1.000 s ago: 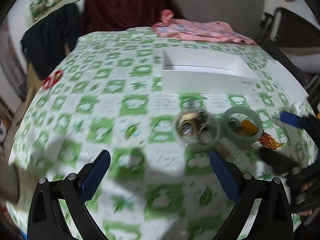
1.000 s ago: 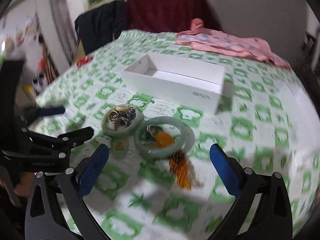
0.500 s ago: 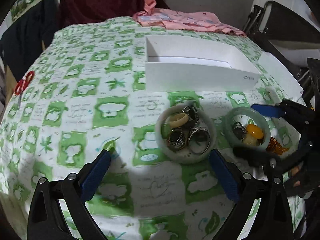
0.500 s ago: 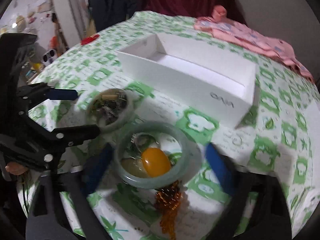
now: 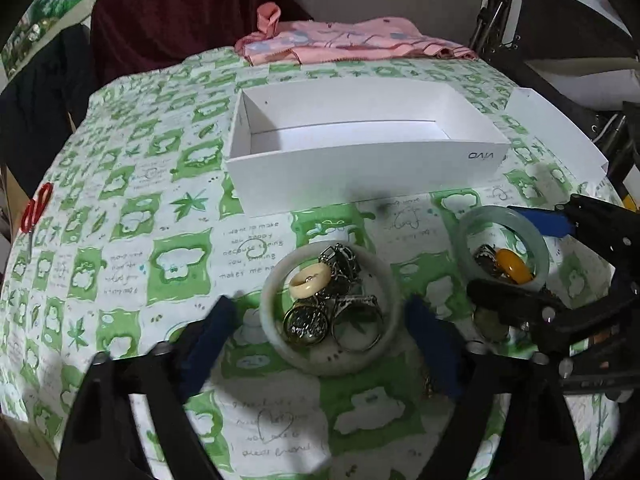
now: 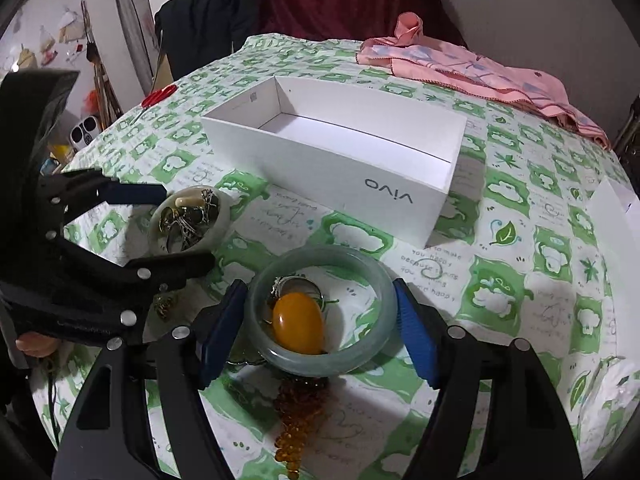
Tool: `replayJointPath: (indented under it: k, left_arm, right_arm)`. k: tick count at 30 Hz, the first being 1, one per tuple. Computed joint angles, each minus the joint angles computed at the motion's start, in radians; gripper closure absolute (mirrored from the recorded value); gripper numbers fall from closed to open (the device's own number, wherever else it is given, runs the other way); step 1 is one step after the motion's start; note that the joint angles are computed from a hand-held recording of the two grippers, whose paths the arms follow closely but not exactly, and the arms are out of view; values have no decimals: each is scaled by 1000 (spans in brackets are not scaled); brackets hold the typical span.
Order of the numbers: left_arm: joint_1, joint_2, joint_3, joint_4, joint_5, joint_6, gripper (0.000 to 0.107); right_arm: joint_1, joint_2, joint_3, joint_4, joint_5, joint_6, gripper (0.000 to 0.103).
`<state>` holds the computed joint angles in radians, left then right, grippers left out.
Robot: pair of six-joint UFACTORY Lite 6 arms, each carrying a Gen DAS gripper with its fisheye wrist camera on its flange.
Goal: Organize jewelry
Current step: 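Grasp the ring-filled jade bangle with the left gripper while the right grasps the pendant bangle, then lower both bangles into the white vivo box while opening both grippers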
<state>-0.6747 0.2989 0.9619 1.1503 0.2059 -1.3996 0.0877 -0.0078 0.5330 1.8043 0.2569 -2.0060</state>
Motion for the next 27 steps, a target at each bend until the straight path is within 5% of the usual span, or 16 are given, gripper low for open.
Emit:
replayJointPath:
  k: [2, 9, 15, 21, 27]
  left_arm:
    - [-7, -26, -31, 107, -2, -112, 38]
    - [31, -103, -95, 409, -52, -430, 38]
    - [32, -164, -106, 504, -37, -531, 38]
    - [42, -146, 31, 234, -15, -223, 38]
    - [77, 65, 340, -153, 15, 200, 38]
  right_arm:
    - [-5, -3, -3, 8, 8, -3, 34]
    - [-59, -49, -25, 8, 69, 8, 34]
    - [-59, -107, -46, 30, 80, -5, 34]
    - [-81, -200, -17, 28, 100, 32, 34]
    - [-43, 63, 291, 31, 24, 58, 34]
